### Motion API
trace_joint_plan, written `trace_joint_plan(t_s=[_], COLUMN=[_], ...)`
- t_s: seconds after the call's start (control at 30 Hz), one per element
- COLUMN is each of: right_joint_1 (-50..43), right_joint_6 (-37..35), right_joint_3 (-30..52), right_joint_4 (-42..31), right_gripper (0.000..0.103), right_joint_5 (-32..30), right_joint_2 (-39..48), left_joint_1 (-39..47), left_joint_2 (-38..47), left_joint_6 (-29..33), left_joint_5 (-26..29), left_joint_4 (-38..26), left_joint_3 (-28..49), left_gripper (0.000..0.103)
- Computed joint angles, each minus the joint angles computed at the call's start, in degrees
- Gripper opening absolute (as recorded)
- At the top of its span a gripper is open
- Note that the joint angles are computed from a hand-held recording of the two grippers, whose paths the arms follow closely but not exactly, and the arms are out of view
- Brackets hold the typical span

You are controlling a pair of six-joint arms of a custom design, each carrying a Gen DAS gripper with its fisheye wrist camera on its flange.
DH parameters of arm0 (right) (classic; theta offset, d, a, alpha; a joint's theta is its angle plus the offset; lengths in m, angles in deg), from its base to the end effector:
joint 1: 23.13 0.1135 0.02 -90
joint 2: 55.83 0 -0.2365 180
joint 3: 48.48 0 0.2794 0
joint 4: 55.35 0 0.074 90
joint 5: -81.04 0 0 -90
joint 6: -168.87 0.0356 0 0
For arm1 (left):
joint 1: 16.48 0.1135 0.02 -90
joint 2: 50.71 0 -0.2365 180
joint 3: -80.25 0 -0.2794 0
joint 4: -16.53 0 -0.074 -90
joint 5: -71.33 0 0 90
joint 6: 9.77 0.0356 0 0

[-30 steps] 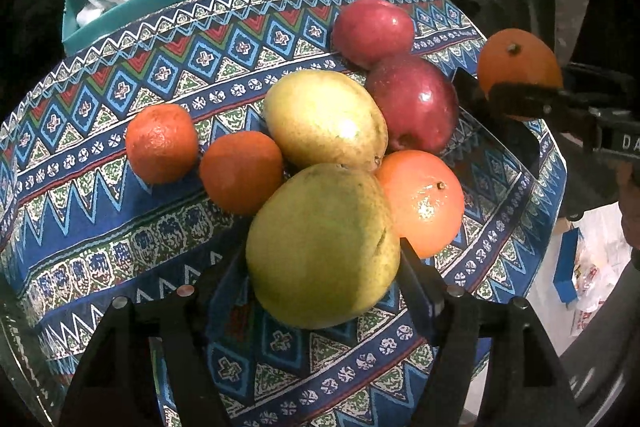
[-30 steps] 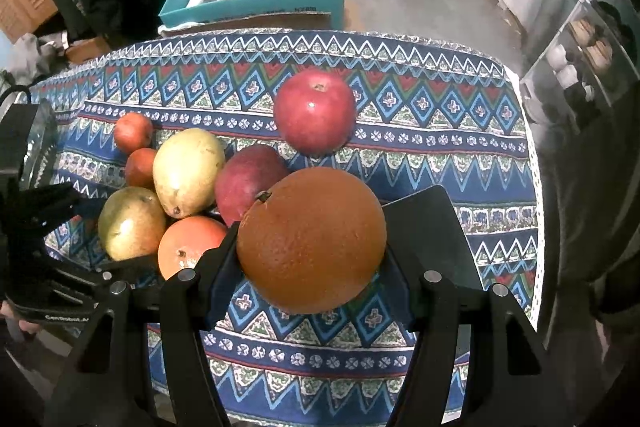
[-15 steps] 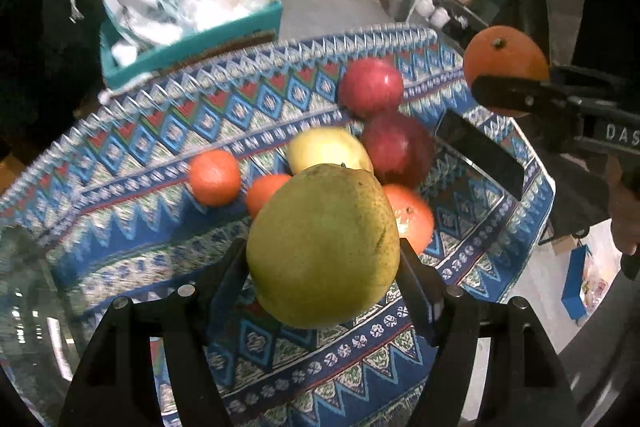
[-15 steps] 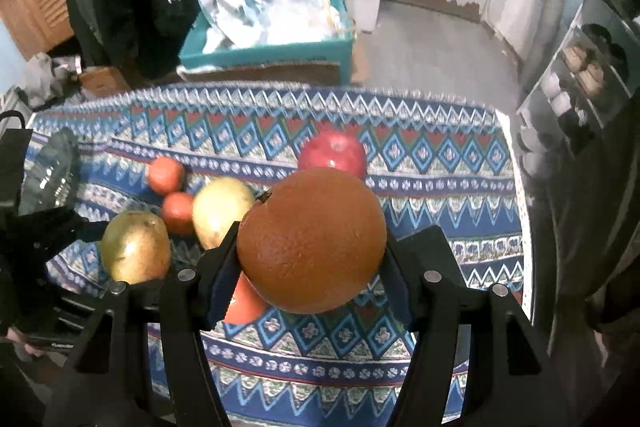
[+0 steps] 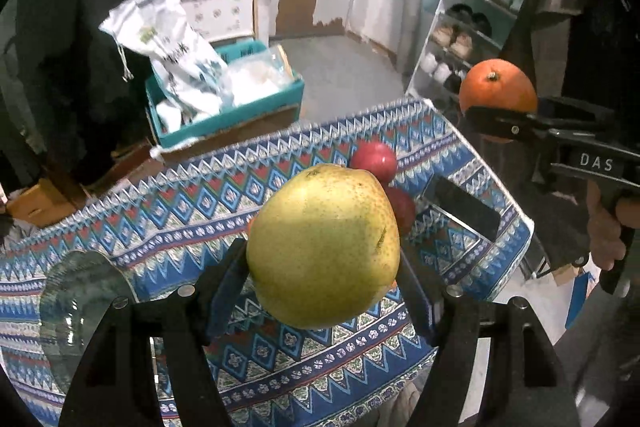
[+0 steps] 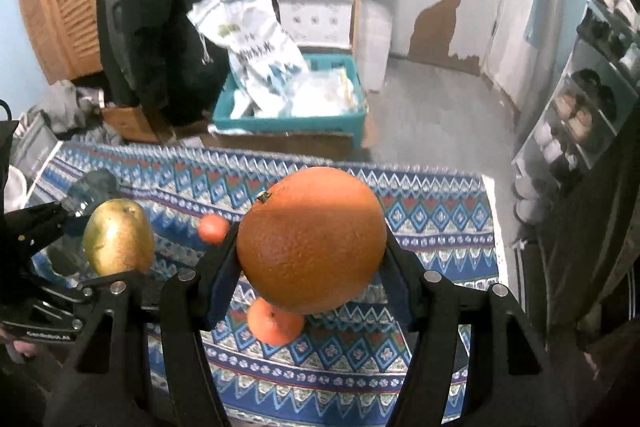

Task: Organize fruits
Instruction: 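Lift the green pear with the left tool while the right tool lifts the orange, then lower the pear into the glass bowl with the left tool while the right tool lowers the orange beside it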

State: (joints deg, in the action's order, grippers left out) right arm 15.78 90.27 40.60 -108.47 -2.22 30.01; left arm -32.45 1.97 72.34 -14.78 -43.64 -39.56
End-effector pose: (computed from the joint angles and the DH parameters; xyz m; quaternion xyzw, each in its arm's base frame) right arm 0.2767 0.2180 0.2815 -0.2034 0.9156 0.0956 0.3334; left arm 0.2109 -0.0629 0.2510 0.0775 0.9437 -0.0976 0.3064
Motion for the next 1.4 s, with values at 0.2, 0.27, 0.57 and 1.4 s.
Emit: trace_joint_plan(t_s=[0.2, 0.27, 0.57, 1.4], right_joint_1=[1.3, 1.9, 6.2, 18.0], right_joint_6=[0.7, 0.9, 0.7, 1.2], right_joint_3=[2.2, 2.9, 9.6, 46.7], right_joint_4=[-0.6, -0.5, -1.1, -10.2], right_gripper=[0.063, 0.063, 0.063, 0.063], right_joint_5=[0.1, 0.3, 0.7, -1.7], right_joint_2=[-1.0, -0.9, 3.8, 33.7], left_joint_1=[2.7, 3.8, 11.6, 49.6], left_joint_2=[-3.1, -4.3, -8.4, -9.5], left_joint_6=[0.5, 1.0, 4.8, 24.8], left_joint_5=[1.4, 1.5, 3.8, 21.6], left_joint_4=[-3.2, -4.2, -7.9, -15.6], left_joint_3=[2.3, 2.7, 3.6, 3.8], left_gripper=[0.073, 0.073, 0.073, 0.073])
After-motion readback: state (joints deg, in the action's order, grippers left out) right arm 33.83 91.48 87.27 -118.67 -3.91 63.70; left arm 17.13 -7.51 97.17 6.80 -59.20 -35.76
